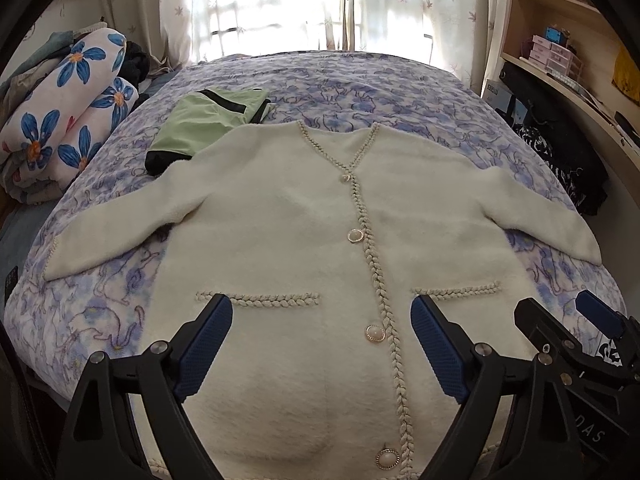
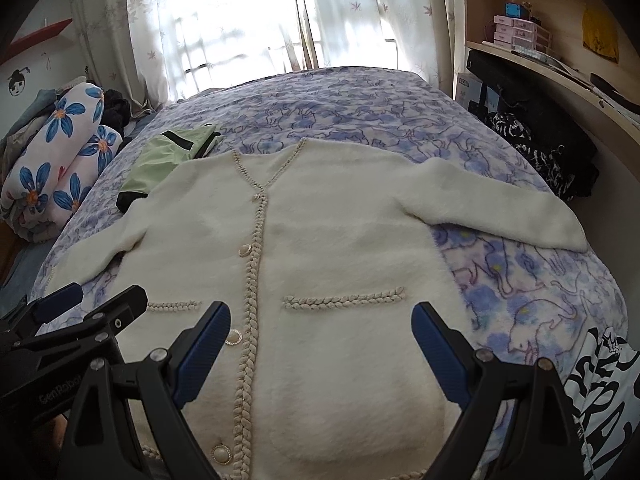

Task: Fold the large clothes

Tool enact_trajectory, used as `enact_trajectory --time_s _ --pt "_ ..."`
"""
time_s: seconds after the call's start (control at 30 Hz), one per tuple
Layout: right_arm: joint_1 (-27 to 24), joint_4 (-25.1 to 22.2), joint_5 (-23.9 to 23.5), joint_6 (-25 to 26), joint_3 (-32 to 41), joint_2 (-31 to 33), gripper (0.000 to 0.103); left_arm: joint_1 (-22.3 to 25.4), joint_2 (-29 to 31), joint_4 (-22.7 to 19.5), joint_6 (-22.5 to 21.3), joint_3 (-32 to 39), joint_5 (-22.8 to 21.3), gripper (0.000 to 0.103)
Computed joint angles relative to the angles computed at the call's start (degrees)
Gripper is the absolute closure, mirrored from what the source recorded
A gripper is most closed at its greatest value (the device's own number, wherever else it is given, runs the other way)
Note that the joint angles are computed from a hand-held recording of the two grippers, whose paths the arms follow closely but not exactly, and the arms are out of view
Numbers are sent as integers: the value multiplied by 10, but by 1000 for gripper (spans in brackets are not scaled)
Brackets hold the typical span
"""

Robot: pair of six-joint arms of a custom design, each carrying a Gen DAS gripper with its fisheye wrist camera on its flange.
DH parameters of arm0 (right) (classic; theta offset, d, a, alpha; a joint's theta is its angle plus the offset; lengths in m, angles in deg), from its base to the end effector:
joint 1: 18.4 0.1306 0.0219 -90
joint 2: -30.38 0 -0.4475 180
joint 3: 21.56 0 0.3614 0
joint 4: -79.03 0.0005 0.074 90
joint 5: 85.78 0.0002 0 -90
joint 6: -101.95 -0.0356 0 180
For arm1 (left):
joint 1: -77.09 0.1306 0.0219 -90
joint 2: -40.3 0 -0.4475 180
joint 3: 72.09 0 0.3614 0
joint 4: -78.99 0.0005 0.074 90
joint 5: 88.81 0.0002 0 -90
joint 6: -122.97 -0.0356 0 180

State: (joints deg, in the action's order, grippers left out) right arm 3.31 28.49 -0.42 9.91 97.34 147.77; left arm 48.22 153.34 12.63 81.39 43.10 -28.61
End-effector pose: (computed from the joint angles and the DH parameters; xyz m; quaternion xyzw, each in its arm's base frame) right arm 0.6129 0.2466 0.4547 -0.1738 0.9198 0.1091 0.3344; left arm 0.5369 -0.2764 0.4614 -0.2165 0.9186 0.0611 0.3250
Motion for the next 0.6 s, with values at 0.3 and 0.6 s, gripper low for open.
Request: enact_trajectory --time_s 0.3,0.6 --pt "1 0 1 0 0 0 10 1 3 -4 0 4 2 13" --pt "1 1 1 1 -2 0 10 1 3 -5 1 3 8 13"
